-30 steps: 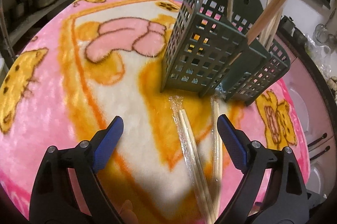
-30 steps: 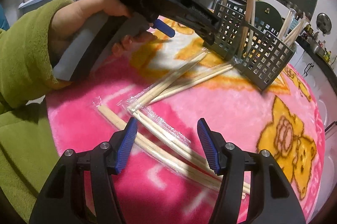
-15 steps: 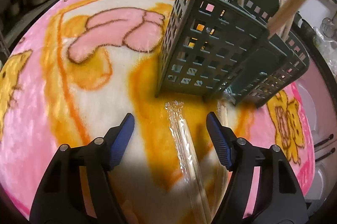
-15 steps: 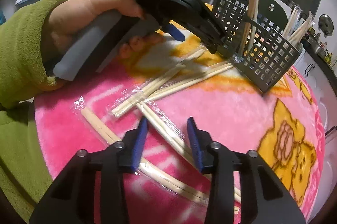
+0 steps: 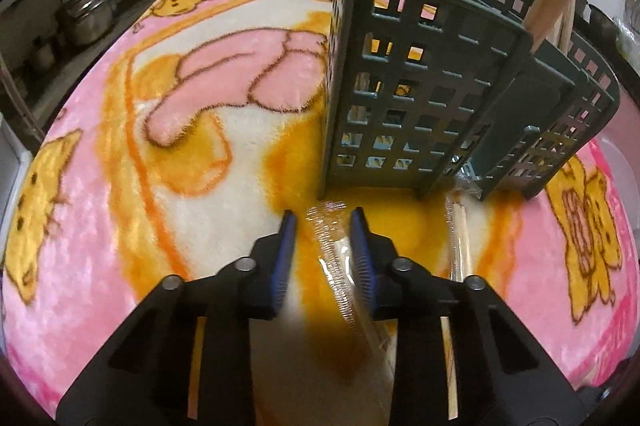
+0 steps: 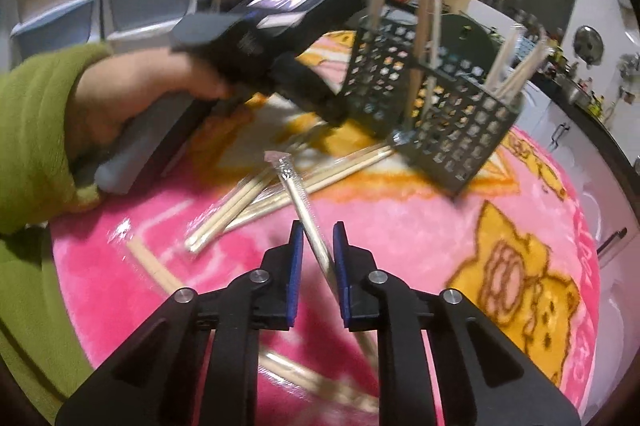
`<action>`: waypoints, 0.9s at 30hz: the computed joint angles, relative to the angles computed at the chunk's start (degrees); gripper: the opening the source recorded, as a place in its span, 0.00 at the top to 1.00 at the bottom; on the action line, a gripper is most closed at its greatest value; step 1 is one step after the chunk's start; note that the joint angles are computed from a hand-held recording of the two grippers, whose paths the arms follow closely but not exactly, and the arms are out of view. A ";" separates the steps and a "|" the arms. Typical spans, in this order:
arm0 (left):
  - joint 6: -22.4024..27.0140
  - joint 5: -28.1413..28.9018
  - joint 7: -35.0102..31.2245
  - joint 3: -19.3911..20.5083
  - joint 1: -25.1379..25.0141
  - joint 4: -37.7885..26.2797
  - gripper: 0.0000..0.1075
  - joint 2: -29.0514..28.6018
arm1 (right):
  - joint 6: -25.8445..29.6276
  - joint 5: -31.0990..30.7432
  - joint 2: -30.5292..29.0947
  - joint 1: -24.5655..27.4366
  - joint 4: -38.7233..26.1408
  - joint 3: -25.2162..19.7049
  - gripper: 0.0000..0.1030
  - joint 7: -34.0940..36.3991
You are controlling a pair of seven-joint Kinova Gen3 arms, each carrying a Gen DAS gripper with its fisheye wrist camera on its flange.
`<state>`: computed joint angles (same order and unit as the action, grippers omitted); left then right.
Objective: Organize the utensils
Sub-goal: 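Grasp a wrapped chopstick with the left tool while the right tool grasps another, then lift both held chopsticks and carry them above the green caddy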
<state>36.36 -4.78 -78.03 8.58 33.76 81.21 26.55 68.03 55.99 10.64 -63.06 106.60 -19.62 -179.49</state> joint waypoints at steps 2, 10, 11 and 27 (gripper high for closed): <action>0.10 1.08 -0.47 0.58 -0.89 -0.02 0.87 0.00 | 0.41 0.60 -0.75 0.20 0.55 0.21 0.88 -0.93; -0.54 12.83 -8.72 5.48 -9.67 1.26 0.97 -0.93 | 0.51 2.94 -3.93 2.49 1.94 -0.68 0.93 -4.58; -1.36 13.73 -9.58 5.74 -10.06 2.05 0.97 -1.60 | 0.63 3.17 -4.29 2.80 1.96 -0.87 0.93 -4.94; -10.34 34.13 -28.94 11.65 -17.36 10.19 0.98 -14.54 | 5.13 9.99 -8.74 5.27 2.50 -4.60 0.94 -12.63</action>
